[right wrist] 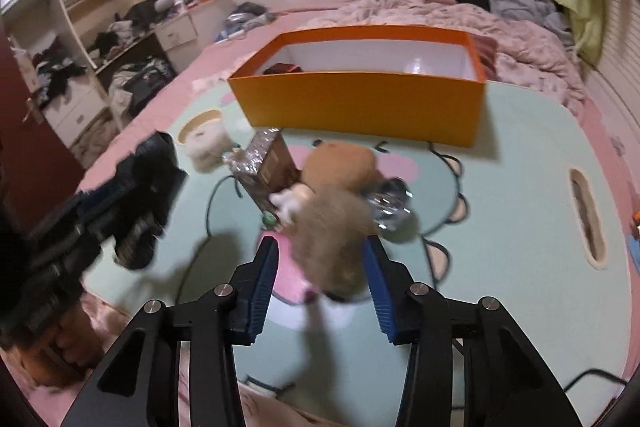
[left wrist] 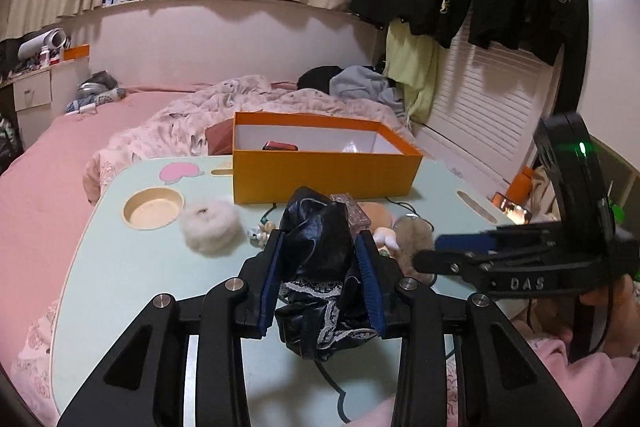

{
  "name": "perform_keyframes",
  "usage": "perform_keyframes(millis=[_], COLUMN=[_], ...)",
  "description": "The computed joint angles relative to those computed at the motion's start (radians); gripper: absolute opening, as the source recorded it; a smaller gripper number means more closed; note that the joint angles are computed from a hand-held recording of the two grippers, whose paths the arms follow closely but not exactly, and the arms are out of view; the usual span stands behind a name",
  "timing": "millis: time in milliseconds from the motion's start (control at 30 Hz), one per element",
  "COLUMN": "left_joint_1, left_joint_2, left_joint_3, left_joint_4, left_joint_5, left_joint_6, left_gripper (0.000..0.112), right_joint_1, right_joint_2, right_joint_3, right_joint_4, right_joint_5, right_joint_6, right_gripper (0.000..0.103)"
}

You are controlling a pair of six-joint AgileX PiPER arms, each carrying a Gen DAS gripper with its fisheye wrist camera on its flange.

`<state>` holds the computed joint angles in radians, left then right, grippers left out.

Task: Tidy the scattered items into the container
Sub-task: 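Grasp the black lace cloth with the left gripper while the right grasps the brown fur pompom, then carry the cloth into the box and open the left gripper while the right drops the pompom in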

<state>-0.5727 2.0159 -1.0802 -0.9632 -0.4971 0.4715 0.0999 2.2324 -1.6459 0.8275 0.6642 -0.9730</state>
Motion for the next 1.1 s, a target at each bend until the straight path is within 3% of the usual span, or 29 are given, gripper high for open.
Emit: perform_keyframes(millis=[100, 167, 233, 333, 767, 1033, 1100], left_joint_1=[0.004, 0.003, 0.005, 0.009, -0.010, 0.043, 0.066], left_joint_2=[0.000, -0.004, -0.004, -0.005, 0.004, 0.028, 0.038], left_joint_3=[-0.002, 0.007, 0.014, 0.018, -0.012, -0.128, -0.182], left_joint_4=[0.008, 0.022, 0.039, 0.045, -0.035, -0.113, -0.187], left_joint_5=[0.010, 0.002, -0.004, -0.006, -0.006, 0.157, 0.212], left_joint_6=[0.004, -0.011, -0.036, -0.055, 0.054, 0.207, 0.294], left_gripper=[0.037, 0.037, 0.037, 0.037, 0.037, 0.037, 0.037], right_joint_1=[0.040, 0.021, -0.017, -0.051, -0.053, -0.051, -0.045], right_joint_2=[0.076, 0.130, 0.147, 0.114, 0.029, 0.006, 0.008], right_joint_3=[-0.130, -0.203, -0.208, -0.125, 0.023, 0.039, 0.018], right_joint_4=[-0.204, -0.179, -0.069, 0.021, 0.136, 0.142, 0.132], right_joint_5=[0.023, 0.114, 0.171, 0.134, 0.037, -0.002, -0.013], right_joint_6=[0.225, 0.237, 0.173, 0.116, -0.050, -0.072, -0.061], right_gripper=[0.043, 0.022, 0.022, 0.022, 0.022, 0.022, 0.022])
